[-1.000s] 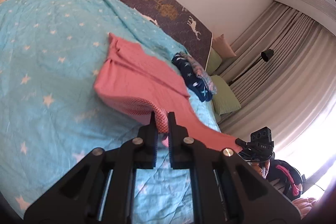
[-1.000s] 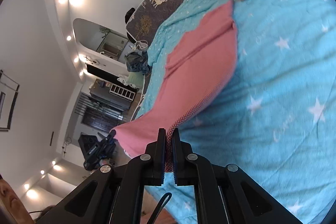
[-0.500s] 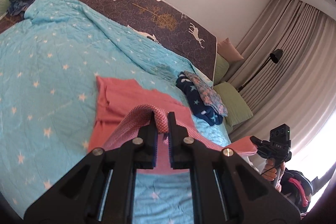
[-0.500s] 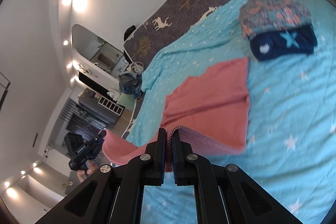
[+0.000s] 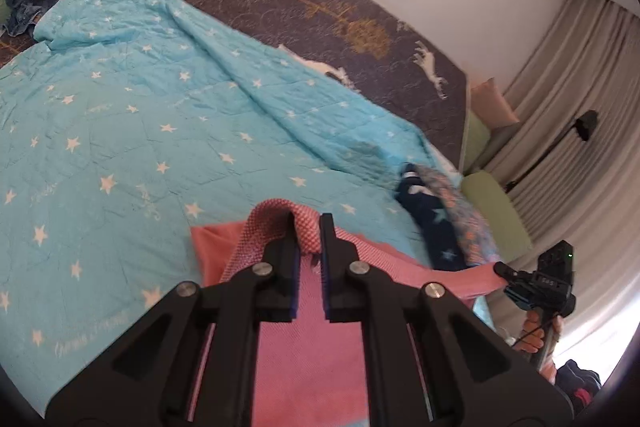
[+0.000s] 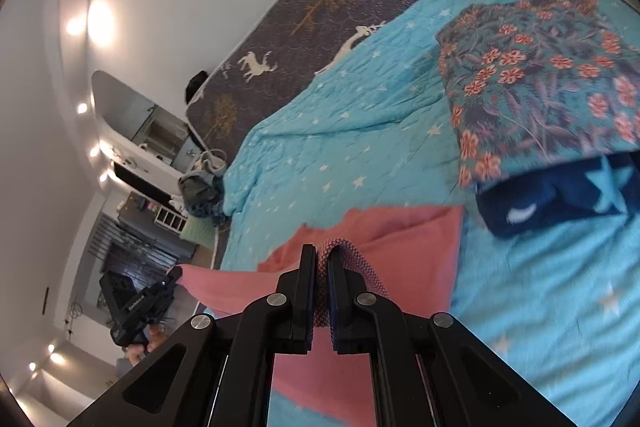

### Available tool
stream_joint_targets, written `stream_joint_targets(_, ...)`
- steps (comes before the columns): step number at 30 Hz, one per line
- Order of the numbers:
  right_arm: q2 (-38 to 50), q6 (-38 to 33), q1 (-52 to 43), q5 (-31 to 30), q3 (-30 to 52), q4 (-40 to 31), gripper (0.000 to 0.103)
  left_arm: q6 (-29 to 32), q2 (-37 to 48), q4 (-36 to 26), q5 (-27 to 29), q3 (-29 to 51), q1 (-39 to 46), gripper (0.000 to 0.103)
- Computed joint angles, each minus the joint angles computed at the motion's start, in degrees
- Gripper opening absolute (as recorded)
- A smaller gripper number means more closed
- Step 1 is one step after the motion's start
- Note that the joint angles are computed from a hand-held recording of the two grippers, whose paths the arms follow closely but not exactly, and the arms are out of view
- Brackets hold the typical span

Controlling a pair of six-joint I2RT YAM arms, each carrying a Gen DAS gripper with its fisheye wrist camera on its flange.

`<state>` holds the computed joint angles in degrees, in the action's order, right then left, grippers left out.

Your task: Fold small clothes

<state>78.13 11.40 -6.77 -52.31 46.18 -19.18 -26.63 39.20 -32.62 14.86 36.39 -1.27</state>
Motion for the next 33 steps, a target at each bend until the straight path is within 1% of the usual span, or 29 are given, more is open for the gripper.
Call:
stream_joint_targets(2, 6.28, 2.48, 2.76, 4.53, 1.77, 5.00, 0.006, 0.35, 9.66, 8.56, 0.37, -2.15, 1.71, 0.009)
stream_joint_targets(5, 14.49, 4.11, 6.49, 13.89, 3.50, 11.40, 0.008, 0.01, 23.35, 18.42, -0.02, -3.56, 2.19, 0.010)
stream_joint_targets(6, 16.48, 4.14, 7.11, 15.86, 3.85, 12.26, 0.008, -0.28, 26.56, 20.08, -0.37, -3.49, 1.91, 0.010)
stream_joint_targets(7, 18.21, 4.50, 7.47, 17.44, 4.13, 12.78, 0.012, -0.62, 29.47, 21.55, -1.39, -3.52, 1.40, 0.010)
stream_joint_targets(9, 19.51, 4.74, 6.83, 17.34, 3.37, 13.89, 0.019, -1.03, 32.48, 23.47, -1.88, -3.78, 1.19, 0.012)
stream_joint_targets(10, 19.07, 4.24, 6.27, 16.84, 2.50, 14.55, 0.021, -1.14, 32.10, 24.31, -0.60, -4.70, 2.10, 0.015)
stream_joint_targets(12, 15.59, 2.11, 5.59, 18.13, 0.08, 14.85, 0.022, -1.29, 29.85, 23.96, 1.32, -5.46, 4.07, 0.033)
stream_joint_targets(14, 9.52, -1.36, 5.11, 20.16, -2.99, 14.01, 0.023, -1.82, 26.09, 22.08, 1.10, -5.26, 6.25, 0.041)
stream_joint_targets(15, 6.89, -2.80, 4.94, 20.60, -3.99, 13.08, 0.024, -1.79, 25.33, 21.73, 1.48, -4.94, 7.31, 0.041)
stream_joint_targets(17, 0.91, -6.43, 5.11, 20.74, -5.60, 9.28, 0.026, -2.08, 20.57, 19.06, 3.91, -4.57, 10.75, 0.042)
stream_joint_targets(19, -2.16, -10.16, 7.07, 21.20, -5.44, 4.50, 0.027, -2.47, 16.47, 17.37, 6.04, -4.82, 12.46, 0.042)
stream_joint_targets(21, -2.64, -12.42, 10.62, 22.58, -4.92, 1.08, 0.027, -0.68, 12.55, 14.32, 7.67, -5.39, 10.89, 0.042)
stream_joint_targets(23, -0.28, -13.16, 15.76, 26.50, -3.84, -0.55, 0.027, 1.13, 11.87, 12.55, 7.45, -6.16, 6.64, 0.042)
stream_joint_targets(24, 1.82, -12.80, 19.18, 29.51, -3.41, -0.03, 0.027, 1.30, 12.28, 12.71, 7.47, -6.71, 4.54, 0.042)
stream_joint_targets(25, 4.04, -12.46, 21.81, 31.72, -2.87, 0.69, 0.027, 0.40, 13.36, 14.23, 7.12, -8.24, 0.90, 0.042)
stream_joint_targets(27, 9.06, -11.15, 25.46, 34.91, -0.77, 1.99, 0.027, -0.49, 17.94, 15.75, 4.69, -8.36, -4.12, 0.042)
stream_joint_targets(28, 12.38, -9.60, 27.05, 36.72, 1.15, 2.83, 0.027, -0.42, 21.84, 16.72, 2.97, -7.73, -6.96, 0.042)
stream_joint_targets(30, 15.61, -8.06, 27.57, 38.21, 4.18, 4.11, 0.027, 0.35, 30.19, 18.81, -1.58, -5.21, -11.83, 0.042)
stream_joint_targets(32, 18.21, -6.42, 28.11, 41.28, 8.11, 4.88, 0.027, 1.49, 37.53, 21.22, -5.96, -1.14, -13.91, 0.042)
stream_joint_targets(33, 19.65, -5.68, 28.19, 43.07, 10.15, 5.22, 0.027, 1.53, 38.55, 21.39, -7.01, 0.04, -14.08, 0.042)
